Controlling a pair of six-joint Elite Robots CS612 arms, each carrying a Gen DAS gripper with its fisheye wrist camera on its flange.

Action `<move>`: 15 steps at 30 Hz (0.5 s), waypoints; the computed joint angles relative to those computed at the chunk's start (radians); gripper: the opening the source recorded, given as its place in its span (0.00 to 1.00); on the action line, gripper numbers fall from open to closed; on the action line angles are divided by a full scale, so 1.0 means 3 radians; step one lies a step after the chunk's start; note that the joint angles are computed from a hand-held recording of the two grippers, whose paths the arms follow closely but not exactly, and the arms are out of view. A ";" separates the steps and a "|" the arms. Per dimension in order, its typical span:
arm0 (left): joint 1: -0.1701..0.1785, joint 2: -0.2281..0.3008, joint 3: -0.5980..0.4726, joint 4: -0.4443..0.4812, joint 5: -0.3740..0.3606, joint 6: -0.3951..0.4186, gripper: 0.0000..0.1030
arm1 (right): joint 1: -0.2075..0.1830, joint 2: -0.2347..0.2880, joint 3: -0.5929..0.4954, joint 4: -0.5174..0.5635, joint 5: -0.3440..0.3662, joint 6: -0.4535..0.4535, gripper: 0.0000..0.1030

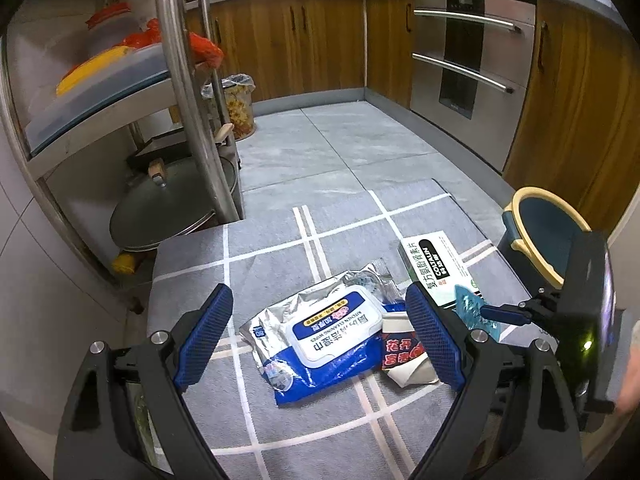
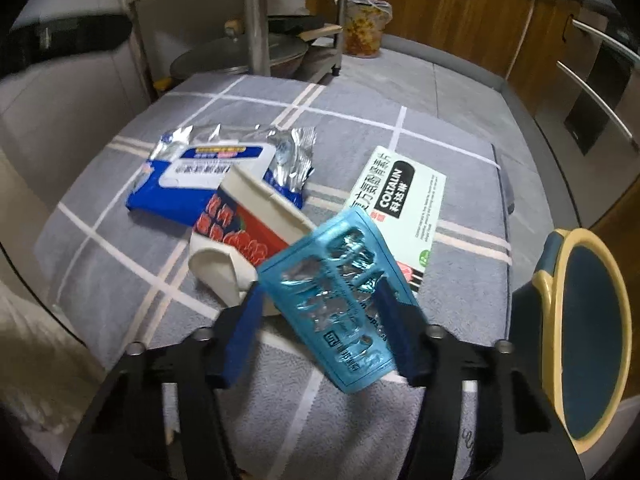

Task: Collect trash
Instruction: 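Grasp the teal blister pack with the right tool while the left tool grasps the red-and-white paper cup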

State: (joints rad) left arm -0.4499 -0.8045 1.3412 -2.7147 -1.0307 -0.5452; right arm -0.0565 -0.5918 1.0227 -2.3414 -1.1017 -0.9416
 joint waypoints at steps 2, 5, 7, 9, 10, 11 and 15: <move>-0.0007 0.0013 -0.0026 0.0011 -0.0008 0.0025 0.84 | -0.0017 0.0001 -0.0020 -0.0009 0.0062 0.0074 0.34; -0.0018 0.0044 -0.0077 0.0052 -0.0021 0.0075 0.84 | -0.0045 0.0022 -0.0079 -0.0006 0.0174 0.0236 0.32; -0.0023 0.0069 -0.0118 0.0114 -0.0043 0.0114 0.84 | -0.0057 0.0054 -0.0148 0.0034 0.0205 0.0331 0.32; -0.0025 0.0090 -0.0146 0.0166 -0.0062 0.0145 0.84 | -0.0060 0.0084 -0.0204 0.0048 0.0196 0.0385 0.32; -0.0024 0.0103 -0.0164 0.0207 -0.0087 0.0157 0.84 | -0.0061 0.0101 -0.0235 0.0061 0.0191 0.0413 0.31; -0.0022 0.0114 -0.0182 0.0246 -0.0112 0.0164 0.84 | -0.0059 0.0118 -0.0265 0.0086 0.0178 0.0434 0.31; -0.0019 0.0139 -0.0225 0.0409 -0.0138 0.0186 0.84 | -0.0066 0.0121 -0.0305 0.0267 0.0189 0.0447 0.45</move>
